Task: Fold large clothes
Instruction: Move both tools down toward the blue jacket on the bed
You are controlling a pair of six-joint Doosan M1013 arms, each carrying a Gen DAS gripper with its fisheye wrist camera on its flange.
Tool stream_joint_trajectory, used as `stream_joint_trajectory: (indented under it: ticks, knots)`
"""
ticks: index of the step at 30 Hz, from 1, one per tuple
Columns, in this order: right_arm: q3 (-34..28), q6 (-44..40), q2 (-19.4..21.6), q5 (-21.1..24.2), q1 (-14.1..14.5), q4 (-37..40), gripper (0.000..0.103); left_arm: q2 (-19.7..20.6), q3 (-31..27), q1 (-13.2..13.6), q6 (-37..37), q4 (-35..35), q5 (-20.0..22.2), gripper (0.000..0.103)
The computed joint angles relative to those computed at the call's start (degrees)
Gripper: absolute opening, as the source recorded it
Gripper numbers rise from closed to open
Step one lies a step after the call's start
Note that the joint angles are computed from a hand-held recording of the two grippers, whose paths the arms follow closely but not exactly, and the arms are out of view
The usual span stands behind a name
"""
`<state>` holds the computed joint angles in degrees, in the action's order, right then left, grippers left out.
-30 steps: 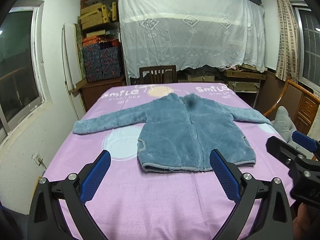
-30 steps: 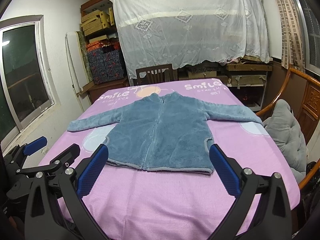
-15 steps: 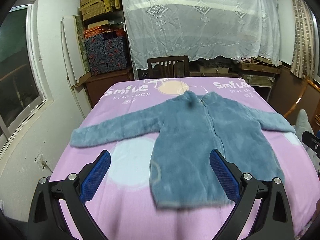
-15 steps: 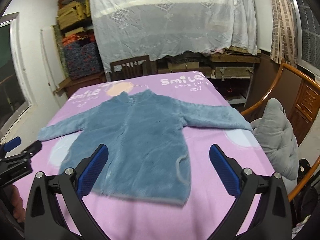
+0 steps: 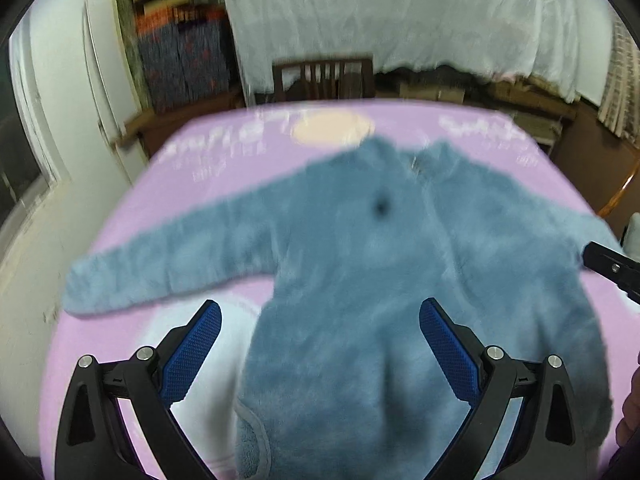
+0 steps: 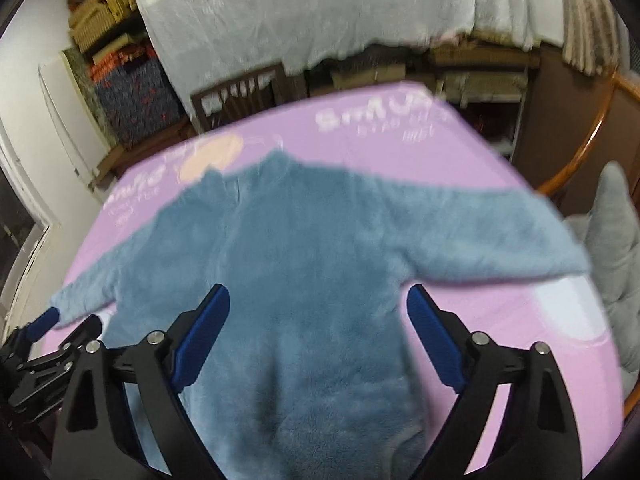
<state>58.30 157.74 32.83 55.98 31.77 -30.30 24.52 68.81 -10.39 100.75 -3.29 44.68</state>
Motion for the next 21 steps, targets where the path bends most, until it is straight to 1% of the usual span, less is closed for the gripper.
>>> stream_joint_trajectory:
  ticks: [2, 3, 5, 7, 10, 13, 16, 18, 21]
  knots:
    - [0.06, -1.01, 0.78, 1.49, -0.25, 1.09, 0.089, 1.52, -1.12, 0.76, -1.15, 0.32, 2.86, 0.100]
    - [0.32, -1.17, 1.00, 1.52, -0.42, 2.09, 0.089, 2.25, -1.75, 1.10, -1.97, 0.30, 4.41, 0.100]
    - [0.65, -2.04, 1.42, 1.21, -1.02, 5.48, 0.089, 3.92, -3.46, 2.07, -2.57, -1.85, 8.32, 0.100]
    - [0.11, -1.93, 2.04, 2.58, -0.98, 5.30, 0.089, 5.22, -5.05, 2.63, -2.51, -3.29, 11.48, 0.100]
    - [1.07, -1.41, 1.10, 1.16, -1.05, 5.40, 0.089, 4.61, -4.05, 2.54, -1.86, -2.64, 10.38, 0.100]
    - [2.41, -0.84, -0.05, 0.36, -0.89, 4.49, 0.089, 4.28, -3.66, 2.45, -1.39, -1.96, 10.27, 0.100]
    - [2.97, -0.74, -0.78, 1.01, -0.85, 2.49, 0.088, 3.88, -4.05, 2.88, -0.42, -4.30, 10.59, 0.100]
    - [3.83, 1.90, -1.55, 1.24, -1.13, 0.16, 0.088, 3.61, -4.58, 2.63, -0.39, -4.33, 9.36, 0.100]
    - [5.87, 6.30, -3.02, -1.92, -2.27, -0.65, 0.088, 3.33, -4.97, 1.63, 0.09, -3.42, 6.93, 0.100]
